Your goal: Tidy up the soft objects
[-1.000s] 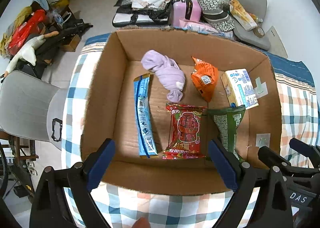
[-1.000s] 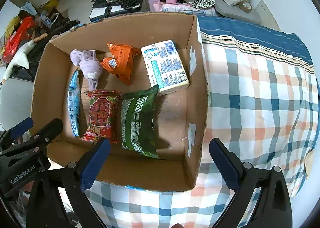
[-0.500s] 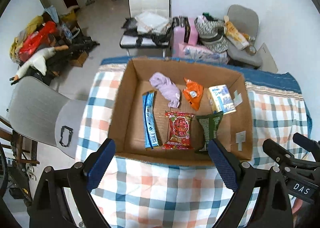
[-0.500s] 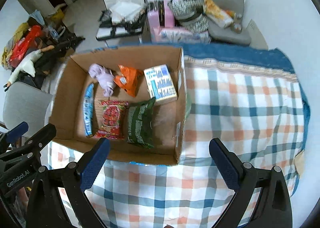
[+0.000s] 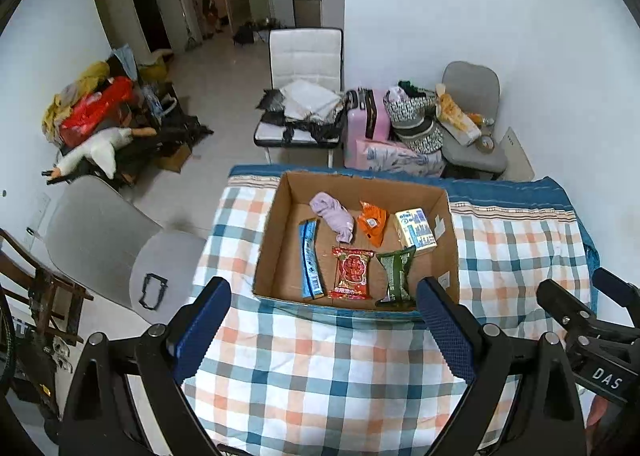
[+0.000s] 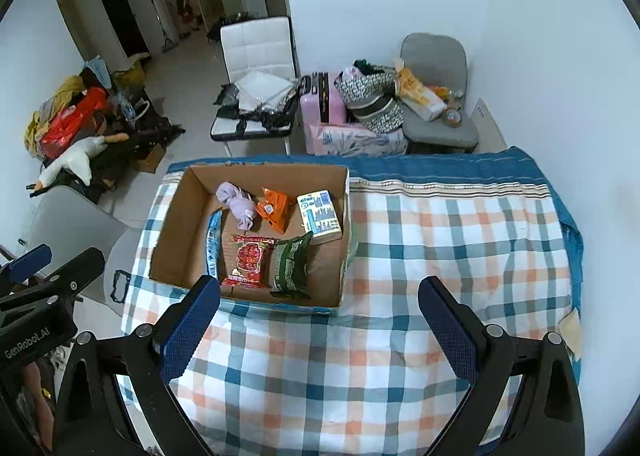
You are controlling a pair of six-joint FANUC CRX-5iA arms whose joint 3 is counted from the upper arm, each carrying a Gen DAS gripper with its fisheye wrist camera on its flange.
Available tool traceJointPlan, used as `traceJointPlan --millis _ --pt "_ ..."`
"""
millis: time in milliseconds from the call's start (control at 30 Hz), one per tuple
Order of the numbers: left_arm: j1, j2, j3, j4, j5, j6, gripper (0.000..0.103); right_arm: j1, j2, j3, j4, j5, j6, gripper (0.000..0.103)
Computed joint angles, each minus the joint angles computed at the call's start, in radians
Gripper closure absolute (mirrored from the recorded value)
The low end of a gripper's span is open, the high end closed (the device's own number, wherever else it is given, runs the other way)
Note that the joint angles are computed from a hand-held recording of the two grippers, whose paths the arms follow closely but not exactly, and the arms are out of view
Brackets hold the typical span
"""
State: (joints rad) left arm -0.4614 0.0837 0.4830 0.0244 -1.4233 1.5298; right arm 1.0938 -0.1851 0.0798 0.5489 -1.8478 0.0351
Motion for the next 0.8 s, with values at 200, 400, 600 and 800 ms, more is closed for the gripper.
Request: traceJointPlan --millis 200,400,600,800 --pt "0.011 -0.047 -0.007 0.018 -0.002 0.002 0.008 0.110 0.001 0.059 0.053 -0.088 -0.040 0.002" --pt "0.008 -0.077 -0.007 0.009 0.000 0.017 0.008 0.170 0.013 0.096 0.091 -0.132 -0.050 0.002" --pt "-0.001 -0.089 -0.010 -0.003 0.006 0.024 0.008 0.182 0.019 0.109 0.118 -0.154 -0.040 0.002" --pt "-0.002 -0.077 0.004 -0.002 -0.014 0.028 0.008 0.171 0.018 0.109 0.118 -0.154 -0.028 0.002"
